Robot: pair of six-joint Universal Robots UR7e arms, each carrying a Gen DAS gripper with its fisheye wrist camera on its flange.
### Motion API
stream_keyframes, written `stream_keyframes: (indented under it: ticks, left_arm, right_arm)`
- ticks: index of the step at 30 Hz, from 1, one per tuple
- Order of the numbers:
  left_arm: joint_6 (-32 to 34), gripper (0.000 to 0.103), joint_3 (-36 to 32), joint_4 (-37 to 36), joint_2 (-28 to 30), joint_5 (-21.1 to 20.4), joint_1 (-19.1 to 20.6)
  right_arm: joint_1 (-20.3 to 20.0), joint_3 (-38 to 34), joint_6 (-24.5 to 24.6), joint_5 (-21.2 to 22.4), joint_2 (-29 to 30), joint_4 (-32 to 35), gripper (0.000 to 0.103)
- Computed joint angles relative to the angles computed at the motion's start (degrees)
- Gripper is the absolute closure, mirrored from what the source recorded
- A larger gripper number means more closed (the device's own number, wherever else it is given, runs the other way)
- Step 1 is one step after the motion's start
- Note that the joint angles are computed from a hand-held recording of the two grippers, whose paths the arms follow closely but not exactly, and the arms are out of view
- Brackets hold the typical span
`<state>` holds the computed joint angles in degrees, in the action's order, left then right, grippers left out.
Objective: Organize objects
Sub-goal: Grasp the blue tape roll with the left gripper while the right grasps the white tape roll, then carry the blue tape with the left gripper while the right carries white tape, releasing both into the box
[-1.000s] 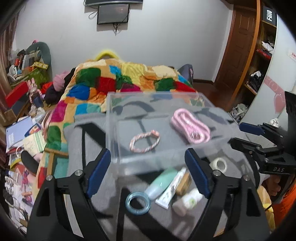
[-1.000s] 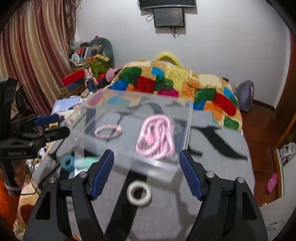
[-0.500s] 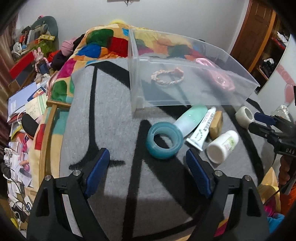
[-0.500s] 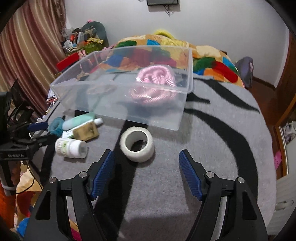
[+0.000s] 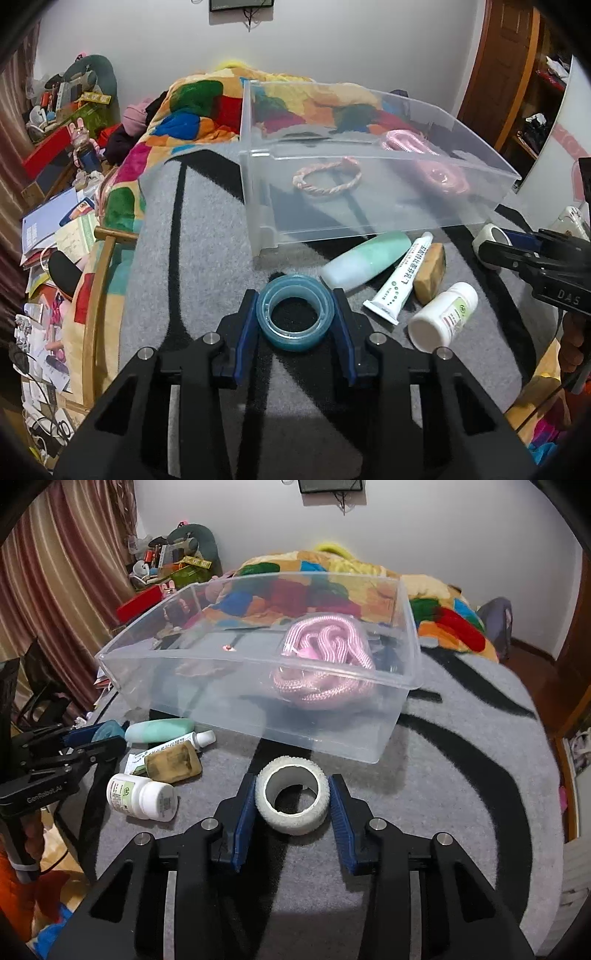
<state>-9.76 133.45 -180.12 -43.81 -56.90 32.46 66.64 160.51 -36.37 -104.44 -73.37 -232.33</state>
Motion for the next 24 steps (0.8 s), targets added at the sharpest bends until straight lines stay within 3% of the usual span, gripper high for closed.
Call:
stream_keyframes:
  ticks: [6,13,19,24]
  left_arm:
    - [0.18,0.065,0.63,-0.58,-1.67,0.30,-0.77]
    - [1.52,0.065,-0.99,-2.56,-3.63,-0.66,-1.79]
    - [5.12,0.064,-4.96,-4.74,-2.21,-0.94,-2.68]
    - [6.71,0.065,-8.78,-3.48,0.14,-1.20,-2.33]
  right_arm:
    - [1.53,1.09,0.09,0.71,-2.54,-0.17,0.068]
    - [6.64,0.54,0.68,0.78,-7.68,1.13,0.068]
    - [12.03,-3.53,0.84,-2.24,-7.54,1.95,0.068]
    - [13.11,-7.24,1.50,-3.06,-6.51,5.51,0.068]
